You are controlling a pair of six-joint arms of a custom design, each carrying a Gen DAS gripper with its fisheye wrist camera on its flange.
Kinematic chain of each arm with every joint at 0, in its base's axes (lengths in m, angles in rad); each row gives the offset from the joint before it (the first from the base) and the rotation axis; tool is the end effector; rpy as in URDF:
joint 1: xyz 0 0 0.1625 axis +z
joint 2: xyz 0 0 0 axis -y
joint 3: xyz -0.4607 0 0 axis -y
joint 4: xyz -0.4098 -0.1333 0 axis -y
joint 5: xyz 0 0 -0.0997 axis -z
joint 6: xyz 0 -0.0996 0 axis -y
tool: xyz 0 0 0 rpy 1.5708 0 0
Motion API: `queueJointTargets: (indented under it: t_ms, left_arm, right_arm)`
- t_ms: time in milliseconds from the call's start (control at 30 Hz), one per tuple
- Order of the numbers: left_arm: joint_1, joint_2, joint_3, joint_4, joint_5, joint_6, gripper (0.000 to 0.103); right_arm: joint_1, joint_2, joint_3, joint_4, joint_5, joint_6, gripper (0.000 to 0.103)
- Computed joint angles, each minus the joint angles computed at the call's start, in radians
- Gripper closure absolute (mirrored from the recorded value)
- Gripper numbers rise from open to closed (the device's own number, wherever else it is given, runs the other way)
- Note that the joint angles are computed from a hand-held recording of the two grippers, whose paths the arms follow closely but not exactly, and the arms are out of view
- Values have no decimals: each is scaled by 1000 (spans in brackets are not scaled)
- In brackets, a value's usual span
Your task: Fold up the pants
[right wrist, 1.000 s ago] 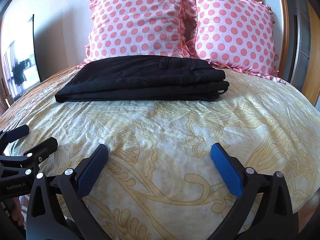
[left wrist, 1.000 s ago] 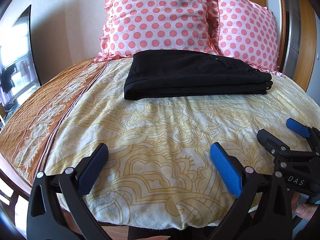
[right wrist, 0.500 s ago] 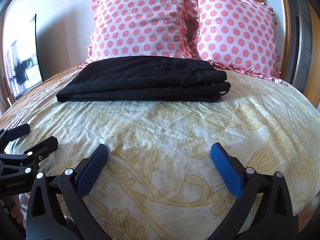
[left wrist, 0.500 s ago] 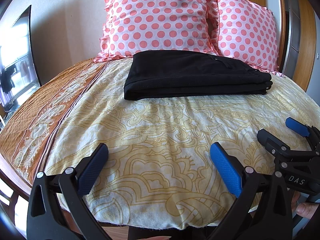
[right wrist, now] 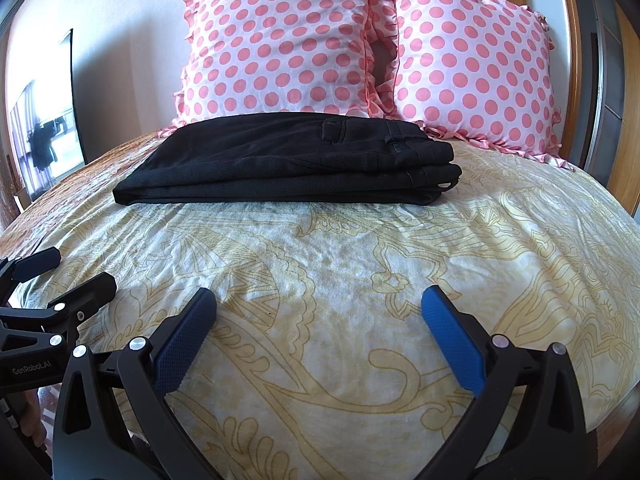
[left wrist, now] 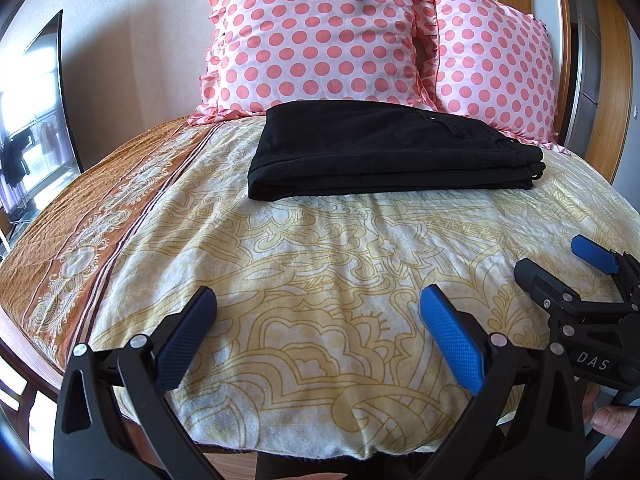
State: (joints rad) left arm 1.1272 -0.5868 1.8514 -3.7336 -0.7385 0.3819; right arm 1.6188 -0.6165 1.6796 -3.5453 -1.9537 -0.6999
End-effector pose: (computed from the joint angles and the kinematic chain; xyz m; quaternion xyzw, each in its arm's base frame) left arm -0.0799 -0.6504 0.0631 0.1697 0.8252 -0.4081 0.3517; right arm 0.1300 -0.7038 0.0930 0.2441 -0.8512 0.3546 0.3002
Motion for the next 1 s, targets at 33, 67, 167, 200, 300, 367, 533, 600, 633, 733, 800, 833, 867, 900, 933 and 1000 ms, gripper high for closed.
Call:
queueJointTargets:
  t_ms: [33,67,167,200,300,367,533,600,633,733,800,833,867,900,933,1000]
  left_arm:
    - [0,0,0,0,0,0,2]
    - [0,0,0,0,0,0,2]
    - [0,0,0,0,0,0,2]
    - [0,-1,0,0,0,0,2]
    - [0,-1,0,2,0,-1,2]
    - [0,0,0,0,0,0,2]
    - [0,0,0,1,1,-1,2]
    - [0,0,0,0,1,0,2]
    - [0,0,0,0,1,-1,2]
    - [0,1,0,-1,1,-1,2]
    - [0,1,0,-1,1,-1,2]
    - [0,1,0,-1,1,-1,2]
    - [0,0,0,-1,1,-1,2]
    - [0,0,0,-1,1,-1,2]
    - [0,0,0,-1,1,-1,2]
    - [0,1,0,-2,0,0,2]
  right_arm:
    - [0,0,2,-2,0,0,1]
    - [0,0,1,-2,0,0,1]
    - [-1,0,3,-3,1,0,1]
    - [0,0,-1,-1,1,0,1]
    - [0,1,-1,-1,0,0,1]
    - [0,0,3,-4,0,0,1]
    - [0,1,0,-4,0,1,1]
    - [0,2,0,-4,0,1,1]
    - [0,2,0,-4,0,1,1]
    - [0,2,0,-6,0,0,1]
    - [0,2,0,-6,0,1,1]
    - [0,1,3,-8,0,0,1]
    - [0,2,2,-8,0,0,1]
    - [-1,1,4,-9,0,0,1]
    - [-1,1,3,-8,0,1,1]
    - [0,2,1,-6,0,1,1]
